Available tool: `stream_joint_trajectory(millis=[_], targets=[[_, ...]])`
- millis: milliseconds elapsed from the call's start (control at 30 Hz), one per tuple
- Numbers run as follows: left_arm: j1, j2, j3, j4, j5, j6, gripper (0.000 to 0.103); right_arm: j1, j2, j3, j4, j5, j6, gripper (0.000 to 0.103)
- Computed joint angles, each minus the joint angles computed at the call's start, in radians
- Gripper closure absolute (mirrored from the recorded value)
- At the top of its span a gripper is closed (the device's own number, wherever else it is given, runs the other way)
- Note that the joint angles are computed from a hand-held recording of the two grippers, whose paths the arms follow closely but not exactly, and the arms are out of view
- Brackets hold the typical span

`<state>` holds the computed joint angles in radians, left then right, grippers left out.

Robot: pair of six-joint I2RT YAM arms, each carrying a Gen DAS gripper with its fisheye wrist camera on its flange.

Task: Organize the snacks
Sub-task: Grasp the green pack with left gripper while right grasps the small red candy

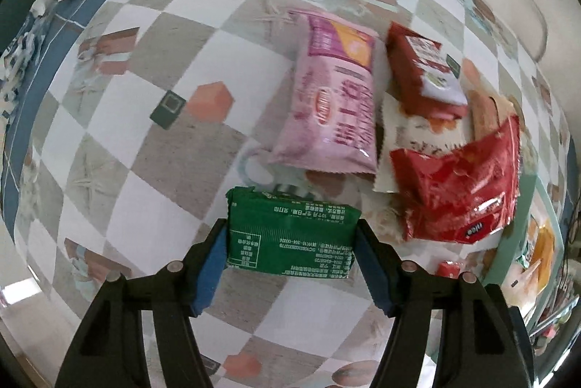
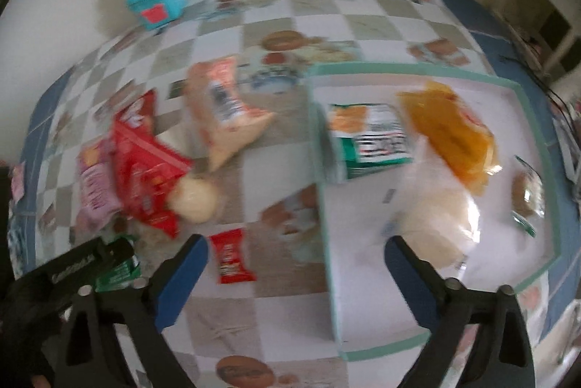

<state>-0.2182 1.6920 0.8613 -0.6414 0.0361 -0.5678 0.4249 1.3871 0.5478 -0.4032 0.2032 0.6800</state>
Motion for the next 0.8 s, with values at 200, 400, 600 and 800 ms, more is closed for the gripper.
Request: stream_joint_trajectory(millis=[200,400,600,800], targets=[[0.003,-0.029,-0.008,-0.025,-0.013,0.015,0.034,0.036,0.024,-0.005,0.056,-0.034,-0.017,0.033],[-0.005,-0.006,0.004,-0.016,-0.012,0.006,0.034,0.035,0.096,-0.008,0.12,-0.093,-0.041,0.046],[-0.004,0.0,0.006,-0.012,-0.013,0.011,0.034,0.053,0.177,0.008,0.161,-0.11,-0.054,0.06],[-0.005,0.004,0.006,-0.01,-0.014,0.01,0.034,0.061,0.21,0.001,0.194,-0.105,-0.049,0.074]])
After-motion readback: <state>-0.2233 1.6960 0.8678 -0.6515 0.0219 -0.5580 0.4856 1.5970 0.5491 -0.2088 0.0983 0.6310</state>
